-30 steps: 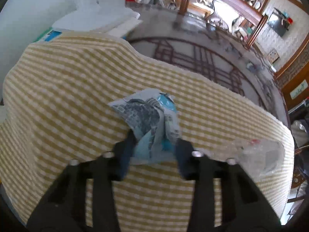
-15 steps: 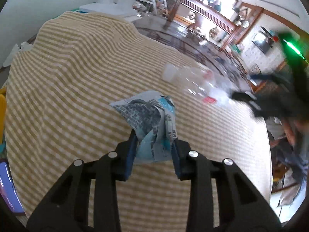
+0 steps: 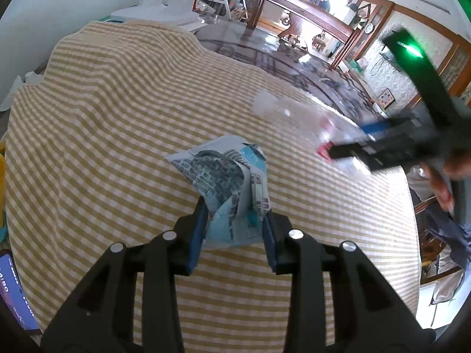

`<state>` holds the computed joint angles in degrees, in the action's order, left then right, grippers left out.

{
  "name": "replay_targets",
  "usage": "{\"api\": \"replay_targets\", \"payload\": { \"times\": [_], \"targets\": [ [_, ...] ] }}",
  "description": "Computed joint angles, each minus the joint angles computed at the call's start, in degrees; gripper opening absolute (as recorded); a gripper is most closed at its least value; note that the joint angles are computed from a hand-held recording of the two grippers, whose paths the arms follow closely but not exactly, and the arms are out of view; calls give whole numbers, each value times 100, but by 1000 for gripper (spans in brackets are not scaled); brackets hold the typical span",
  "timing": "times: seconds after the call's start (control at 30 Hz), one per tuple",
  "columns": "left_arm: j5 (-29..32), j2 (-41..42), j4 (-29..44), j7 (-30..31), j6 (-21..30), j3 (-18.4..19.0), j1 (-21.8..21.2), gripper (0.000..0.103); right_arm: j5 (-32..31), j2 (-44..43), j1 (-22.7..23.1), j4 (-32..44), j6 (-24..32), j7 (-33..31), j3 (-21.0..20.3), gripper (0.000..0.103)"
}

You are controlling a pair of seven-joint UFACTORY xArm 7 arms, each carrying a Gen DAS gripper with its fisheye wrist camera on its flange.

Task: Collect trash
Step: 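Grasp the blue-and-white wrapper with the left gripper while the right gripper grasps the plastic bottle, then carry the wrapper and the plastic bottle over the red bin with both grippers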

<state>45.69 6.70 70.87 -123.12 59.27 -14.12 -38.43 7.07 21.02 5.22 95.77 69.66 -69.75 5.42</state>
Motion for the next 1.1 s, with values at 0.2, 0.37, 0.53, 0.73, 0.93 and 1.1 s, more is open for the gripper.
{"api": "replay_targets", "payload": {
  "times": [0.2, 0.37, 0.53, 0.73, 0.93, 1.1],
  "targets": [
    [55, 136, 253, 123, 32, -17, -72, 33, 666, -453, -780, -266, 936, -61, -305, 69],
    [76, 457, 704, 436, -87, 58, -199, 33, 1154, -791, -1364, -644, 1229, 16, -600, 64],
    [-94, 824, 1227, 914, -59, 160, -461, 33, 1108, -1180, -1618, -1367, 1105, 88, -822, 64],
    [-546, 1024, 1357, 1360, -132, 294, -604, 34, 1087, -1577, -1660, -1895, 1017, -122, -891, 68],
    [-852, 1148, 1367, 1606, -209, 375, -635, 45, 1240, -2025, -1530, -2397, 643, -438, -891, 78],
    [-880, 1170, 1368, 1702, -217, 436, -664, 48, 1133, -2202, -1305, -2791, 453, -434, -857, 78]
  ]
}}
